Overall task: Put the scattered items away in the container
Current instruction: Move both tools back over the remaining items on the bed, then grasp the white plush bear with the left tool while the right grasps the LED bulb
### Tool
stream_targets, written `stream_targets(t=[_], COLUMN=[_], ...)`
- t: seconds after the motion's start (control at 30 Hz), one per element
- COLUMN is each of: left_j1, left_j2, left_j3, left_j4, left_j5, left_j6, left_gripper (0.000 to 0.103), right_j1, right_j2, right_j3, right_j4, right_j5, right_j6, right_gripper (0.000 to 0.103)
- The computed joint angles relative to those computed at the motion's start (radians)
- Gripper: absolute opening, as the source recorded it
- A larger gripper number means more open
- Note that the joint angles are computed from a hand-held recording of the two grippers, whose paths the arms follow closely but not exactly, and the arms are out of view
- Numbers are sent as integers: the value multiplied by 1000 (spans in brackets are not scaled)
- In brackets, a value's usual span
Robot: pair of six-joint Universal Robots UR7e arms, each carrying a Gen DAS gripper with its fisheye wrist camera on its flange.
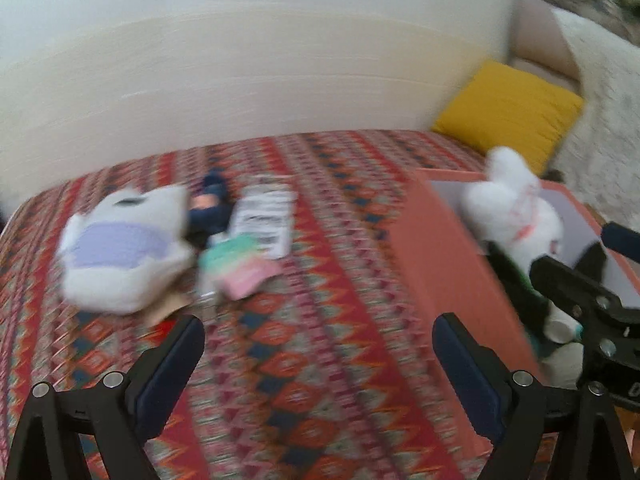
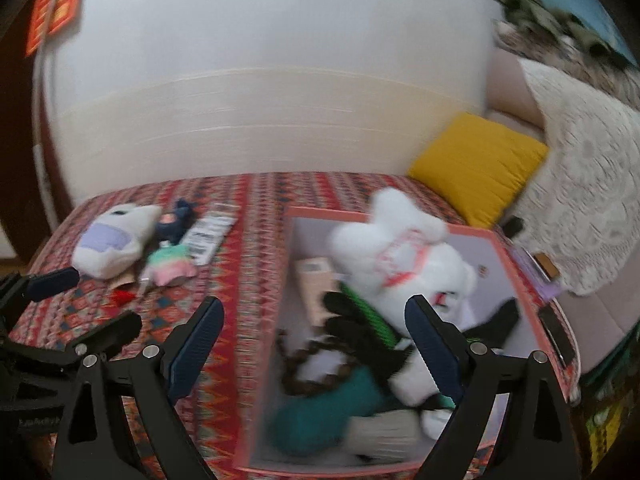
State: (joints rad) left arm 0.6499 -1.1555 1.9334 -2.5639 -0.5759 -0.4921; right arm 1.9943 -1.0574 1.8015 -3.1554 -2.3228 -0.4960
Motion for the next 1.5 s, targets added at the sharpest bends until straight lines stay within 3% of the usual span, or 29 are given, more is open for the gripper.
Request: stream_targets(t=[0.27, 0.43, 0.53, 0.77, 0.9, 1.0, 1.13, 1.2, 1.33, 1.43, 1.47, 1.5], left_j1=[71, 137, 190, 290, 337, 375, 421, 437, 461, 460, 457, 456], left_j2=[-181, -224, -224, -124, -46, 26, 107, 154, 224, 248, 247, 240], left_j3=[98, 115, 109, 13, -85, -190, -320, -380, -473, -476, -468, -458], left_j4=[75, 97, 79, -58, -98, -93, -45, -42, 24, 30, 28, 26], left_j5=[73, 108, 82, 19, -7, -23, -62, -51, -32, -1, 6, 2], left_j6=[-98, -107, -90, 101, 202, 275, 309, 344, 359, 387, 403, 397], left_gripper=[96, 96, 96, 96, 96, 96, 96, 101, 102, 102, 101, 94], right_j1=[77, 88, 77, 15, -25, -42, -58, -67, -74, -72, -73, -75], right_j2=[161, 256, 305, 414, 475, 522, 604, 650, 707, 733, 733, 728], right_j3=[-76, -140, -178, -311, -430, -505, -616, -680, -750, -781, -780, -775], right_j4=[66, 164, 233, 371, 475, 531, 612, 643, 601, 568, 565, 562], right_j5=[15, 21, 43, 89, 220, 271, 256, 233, 184, 136, 139, 148], right_j6=[8, 50, 92, 190, 284, 318, 354, 359, 292, 222, 208, 194], right_gripper=[94, 95, 95, 94, 91, 86, 83, 83, 81, 55, 35, 34])
